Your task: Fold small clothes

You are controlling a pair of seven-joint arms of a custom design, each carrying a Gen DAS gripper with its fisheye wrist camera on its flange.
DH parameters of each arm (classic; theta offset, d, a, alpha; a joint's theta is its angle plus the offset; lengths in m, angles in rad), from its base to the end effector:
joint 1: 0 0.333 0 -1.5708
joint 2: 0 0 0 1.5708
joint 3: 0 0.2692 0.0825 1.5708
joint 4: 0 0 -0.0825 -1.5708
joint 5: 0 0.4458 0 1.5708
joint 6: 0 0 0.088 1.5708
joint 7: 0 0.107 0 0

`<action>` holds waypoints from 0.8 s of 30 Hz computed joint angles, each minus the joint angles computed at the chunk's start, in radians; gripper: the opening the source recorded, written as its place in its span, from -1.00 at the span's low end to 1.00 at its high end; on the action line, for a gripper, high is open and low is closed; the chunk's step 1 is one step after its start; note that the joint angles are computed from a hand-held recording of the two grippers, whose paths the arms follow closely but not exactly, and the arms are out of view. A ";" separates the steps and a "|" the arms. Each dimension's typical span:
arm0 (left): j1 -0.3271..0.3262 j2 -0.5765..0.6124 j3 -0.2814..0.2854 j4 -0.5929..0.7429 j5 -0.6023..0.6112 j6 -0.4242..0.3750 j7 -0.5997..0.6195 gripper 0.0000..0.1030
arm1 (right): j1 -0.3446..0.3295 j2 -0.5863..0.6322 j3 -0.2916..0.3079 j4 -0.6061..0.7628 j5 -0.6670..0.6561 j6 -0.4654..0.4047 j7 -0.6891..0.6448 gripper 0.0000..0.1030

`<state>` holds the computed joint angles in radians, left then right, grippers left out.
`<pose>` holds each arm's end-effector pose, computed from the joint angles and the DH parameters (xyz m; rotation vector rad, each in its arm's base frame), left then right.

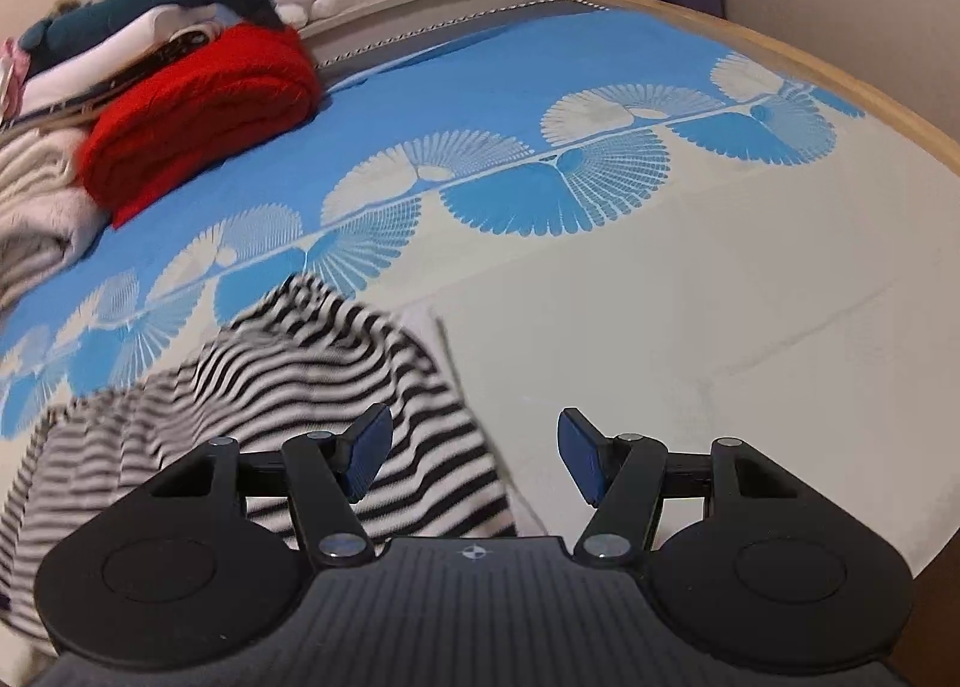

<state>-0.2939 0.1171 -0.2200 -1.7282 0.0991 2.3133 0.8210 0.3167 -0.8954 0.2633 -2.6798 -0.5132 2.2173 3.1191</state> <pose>0.6054 -0.3336 0.4954 -2.2633 1.8619 -0.6806 0.3671 0.2109 0.4884 -0.9588 2.3246 -0.7426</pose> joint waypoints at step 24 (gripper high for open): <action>-0.230 0.480 -0.361 0.452 -0.235 0.208 0.943 -0.50 | -0.029 -0.081 0.015 -0.037 -0.061 -0.113 -0.027 0.21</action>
<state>-0.5236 0.5967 -0.5810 -1.2761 -0.1359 2.5209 1.7638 0.2881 -0.9767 0.2786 -2.7170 -0.5745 2.1046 3.0921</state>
